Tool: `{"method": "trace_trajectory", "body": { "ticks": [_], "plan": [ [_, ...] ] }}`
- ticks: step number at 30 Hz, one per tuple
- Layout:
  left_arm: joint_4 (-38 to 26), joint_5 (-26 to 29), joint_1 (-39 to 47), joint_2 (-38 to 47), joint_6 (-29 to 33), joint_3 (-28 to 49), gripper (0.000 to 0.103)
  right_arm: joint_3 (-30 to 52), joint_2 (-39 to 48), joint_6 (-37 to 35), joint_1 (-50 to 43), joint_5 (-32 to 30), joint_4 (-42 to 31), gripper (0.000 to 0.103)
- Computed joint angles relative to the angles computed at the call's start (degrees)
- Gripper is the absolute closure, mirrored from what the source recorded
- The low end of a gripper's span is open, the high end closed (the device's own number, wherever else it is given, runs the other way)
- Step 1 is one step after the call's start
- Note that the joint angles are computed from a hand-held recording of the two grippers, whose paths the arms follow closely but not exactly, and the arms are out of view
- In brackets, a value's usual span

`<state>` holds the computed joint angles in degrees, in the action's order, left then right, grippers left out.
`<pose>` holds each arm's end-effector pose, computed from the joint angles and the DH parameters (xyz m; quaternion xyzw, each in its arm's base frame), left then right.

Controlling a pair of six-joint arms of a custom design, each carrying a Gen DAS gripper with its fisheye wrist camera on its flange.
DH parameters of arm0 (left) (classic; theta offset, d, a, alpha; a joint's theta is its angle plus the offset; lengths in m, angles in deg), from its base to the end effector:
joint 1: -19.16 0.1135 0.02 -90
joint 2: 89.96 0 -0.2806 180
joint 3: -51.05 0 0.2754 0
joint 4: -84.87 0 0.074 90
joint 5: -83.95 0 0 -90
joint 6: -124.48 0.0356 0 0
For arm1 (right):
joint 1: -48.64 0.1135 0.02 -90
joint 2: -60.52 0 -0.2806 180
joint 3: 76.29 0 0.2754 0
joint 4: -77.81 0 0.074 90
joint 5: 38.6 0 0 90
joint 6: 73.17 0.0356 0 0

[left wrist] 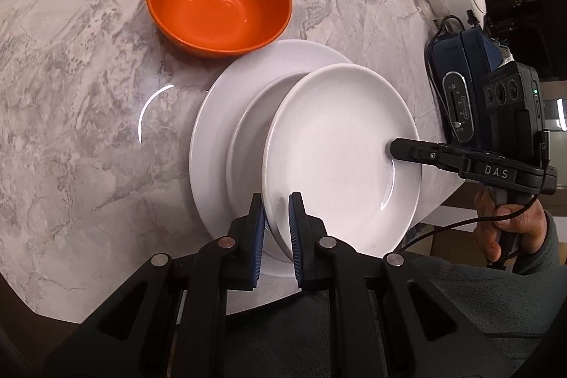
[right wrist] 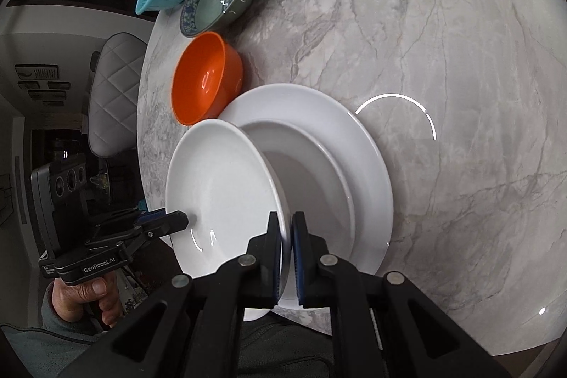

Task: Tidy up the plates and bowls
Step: 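Carry the deep plate with both grippers over the plate stack, then lower the deep plate onto the stack and open both grippers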

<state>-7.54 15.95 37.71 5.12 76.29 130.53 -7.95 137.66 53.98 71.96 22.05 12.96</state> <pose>0.2669 0.0755 0.2172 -0.1662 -0.9556 0.2402 0.0381 0.2312 0.1187 0.2441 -0.0795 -0.9549 -0.2859 0.0074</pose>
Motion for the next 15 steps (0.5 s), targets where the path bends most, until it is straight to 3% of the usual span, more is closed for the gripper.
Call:
{"method": "trace_trajectory", "body": {
  "ticks": [4, 15],
  "plan": [
    [2.6, -1.8, 0.6, -0.9, 0.9, -3.0, 0.091, -1.2, 1.1, 0.2, 2.0, 2.3, 1.2, 0.095],
    [9.6, -1.6, -6.7, -1.3, -7.2, -8.1, 0.091, -3.3, 3.4, -0.3, 2.5, 3.1, 3.7, 0.095]
  ]
}}
